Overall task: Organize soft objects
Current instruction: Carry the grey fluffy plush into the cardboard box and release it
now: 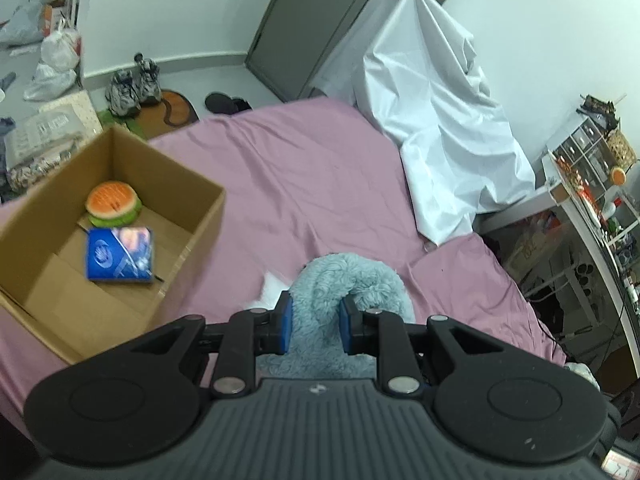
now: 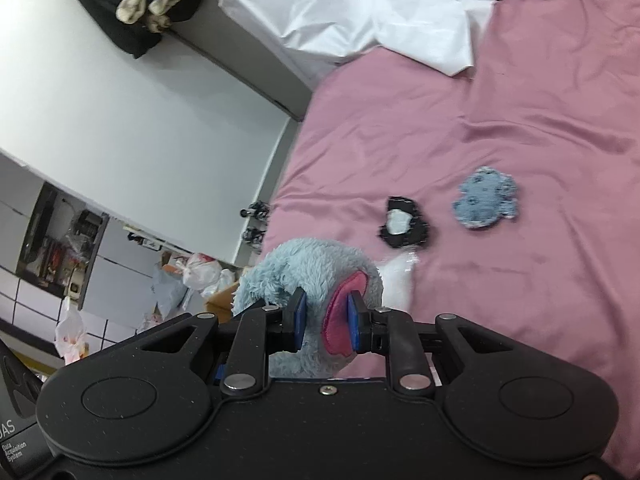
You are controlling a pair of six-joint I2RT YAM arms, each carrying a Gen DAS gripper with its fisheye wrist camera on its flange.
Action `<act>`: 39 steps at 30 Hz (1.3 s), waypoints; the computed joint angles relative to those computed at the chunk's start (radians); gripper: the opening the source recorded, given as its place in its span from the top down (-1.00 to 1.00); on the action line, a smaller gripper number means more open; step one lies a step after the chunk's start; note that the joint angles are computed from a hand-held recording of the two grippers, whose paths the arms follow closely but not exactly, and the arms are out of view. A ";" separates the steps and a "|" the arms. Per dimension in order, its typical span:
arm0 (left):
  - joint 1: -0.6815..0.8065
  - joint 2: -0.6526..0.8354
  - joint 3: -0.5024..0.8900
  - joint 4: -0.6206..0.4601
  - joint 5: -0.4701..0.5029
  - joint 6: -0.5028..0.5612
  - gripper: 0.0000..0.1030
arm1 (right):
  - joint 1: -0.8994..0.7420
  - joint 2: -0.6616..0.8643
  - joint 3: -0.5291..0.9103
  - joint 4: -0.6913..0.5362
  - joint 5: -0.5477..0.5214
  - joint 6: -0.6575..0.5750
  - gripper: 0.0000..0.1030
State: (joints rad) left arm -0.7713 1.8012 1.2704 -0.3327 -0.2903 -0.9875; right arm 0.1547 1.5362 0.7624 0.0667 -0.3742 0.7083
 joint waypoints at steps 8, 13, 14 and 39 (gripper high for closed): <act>0.054 -0.131 -0.101 0.015 0.003 0.032 0.57 | 0.079 -0.010 0.013 0.044 0.011 0.036 0.59; 0.103 -0.195 -0.167 0.042 0.028 0.058 0.57 | 0.132 0.013 0.031 0.076 0.031 0.045 0.59; 0.117 -0.207 -0.181 0.050 0.037 0.064 0.57 | 0.142 0.023 0.037 0.086 0.034 0.045 0.59; 0.438 -0.261 -0.424 0.143 0.241 0.145 0.61 | 0.357 0.332 0.266 0.050 0.118 0.106 0.04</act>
State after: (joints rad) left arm -0.3330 1.5406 0.8468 -0.1895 -0.0493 -0.8427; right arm 0.5119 1.8677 1.0286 0.1169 -0.2558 0.8141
